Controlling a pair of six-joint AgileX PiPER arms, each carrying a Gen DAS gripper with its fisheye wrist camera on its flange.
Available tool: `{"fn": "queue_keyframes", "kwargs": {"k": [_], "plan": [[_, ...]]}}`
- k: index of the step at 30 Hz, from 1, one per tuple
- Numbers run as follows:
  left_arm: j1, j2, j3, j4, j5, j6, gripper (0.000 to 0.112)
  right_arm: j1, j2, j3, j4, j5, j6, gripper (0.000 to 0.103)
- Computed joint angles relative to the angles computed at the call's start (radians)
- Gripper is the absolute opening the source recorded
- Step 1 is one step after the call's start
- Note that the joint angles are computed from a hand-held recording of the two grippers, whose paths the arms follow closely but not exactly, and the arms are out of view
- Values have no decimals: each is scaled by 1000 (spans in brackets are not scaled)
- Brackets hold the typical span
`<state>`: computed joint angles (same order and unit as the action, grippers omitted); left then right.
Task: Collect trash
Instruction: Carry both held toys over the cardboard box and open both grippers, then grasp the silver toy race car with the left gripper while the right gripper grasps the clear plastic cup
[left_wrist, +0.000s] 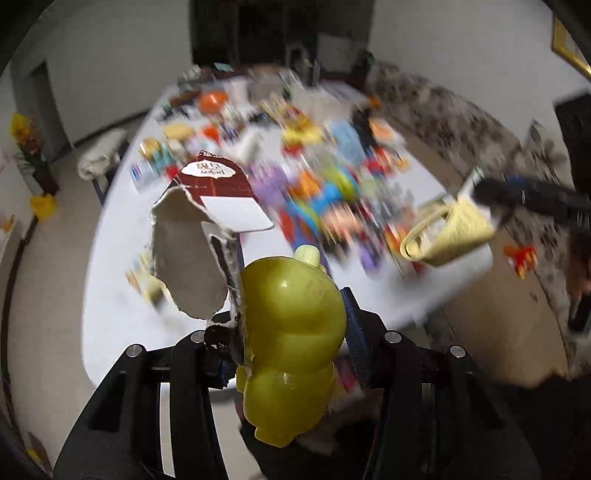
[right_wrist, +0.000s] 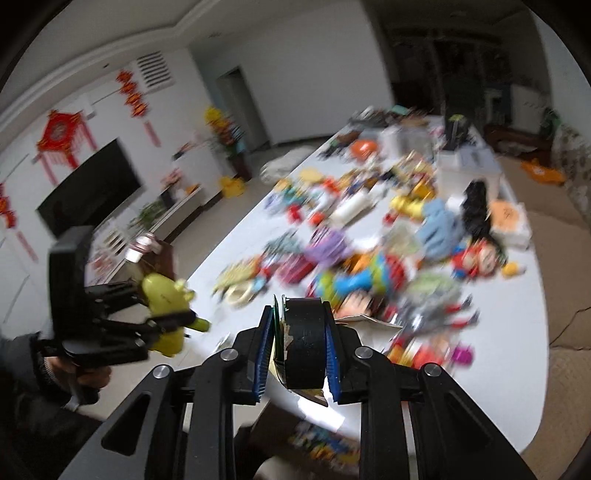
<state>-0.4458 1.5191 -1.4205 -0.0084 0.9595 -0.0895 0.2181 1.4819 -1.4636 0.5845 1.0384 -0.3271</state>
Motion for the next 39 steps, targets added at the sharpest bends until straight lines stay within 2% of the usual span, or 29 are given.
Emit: {"fn": "queue_keyframes", "kwargs": {"k": [2, 5, 6, 7, 9, 10, 11, 12, 14, 17, 20, 24, 28, 30, 33, 36, 38, 39], "plan": [[-15, -40, 105, -39, -10, 11, 47, 7, -24, 51, 5, 64, -15, 25], [-31, -39, 234, -105, -43, 55, 47, 49, -37, 154, -28, 92, -27, 25], [-35, -25, 265, -126, -60, 77, 48, 59, -28, 197, -20, 85, -49, 32], [-29, 3, 304, -161, -85, 121, 59, 70, -22, 236, -20, 69, -66, 37], [-23, 56, 376, -205, -128, 181, 83, 113, 9, 340, -40, -29, -95, 78], [-26, 93, 401, -192, -156, 177, 83, 131, 27, 389, -45, -92, -119, 79], [-27, 121, 412, -180, -168, 173, 83, 148, 50, 420, -58, -136, -132, 73], [-18, 150, 425, -175, -181, 176, 83, 165, 91, 425, -92, -149, -130, 66], [7, 136, 447, -169, -190, 162, 83, 157, 106, 421, -85, -132, -163, 61], [63, 75, 455, -173, -204, 159, 83, 130, 62, 393, -41, -142, -196, 65], [147, 46, 443, -222, -255, 166, 86, 146, 90, 292, -40, -182, -171, 66], [173, 144, 344, -207, -315, 195, 86, 170, 164, 177, -60, -199, -80, 66], [126, 223, 284, 0, -373, 98, 87, 190, 168, 148, -106, -196, 8, 66], [123, 260, 252, 69, -383, 58, 93, 195, 172, 130, -134, -180, 42, 66], [151, 295, 210, 24, -409, 92, 95, 190, 166, 143, -143, -181, 61, 66], [173, 333, 167, -20, -425, 129, 90, 192, 187, 129, -145, -188, 77, 66], [184, 334, 166, -51, -446, 174, 79, 195, 200, 116, -146, -191, 82, 66], [195, 334, 162, -70, -445, 204, 70, 195, 204, 111, -147, -193, 85, 66]]}}
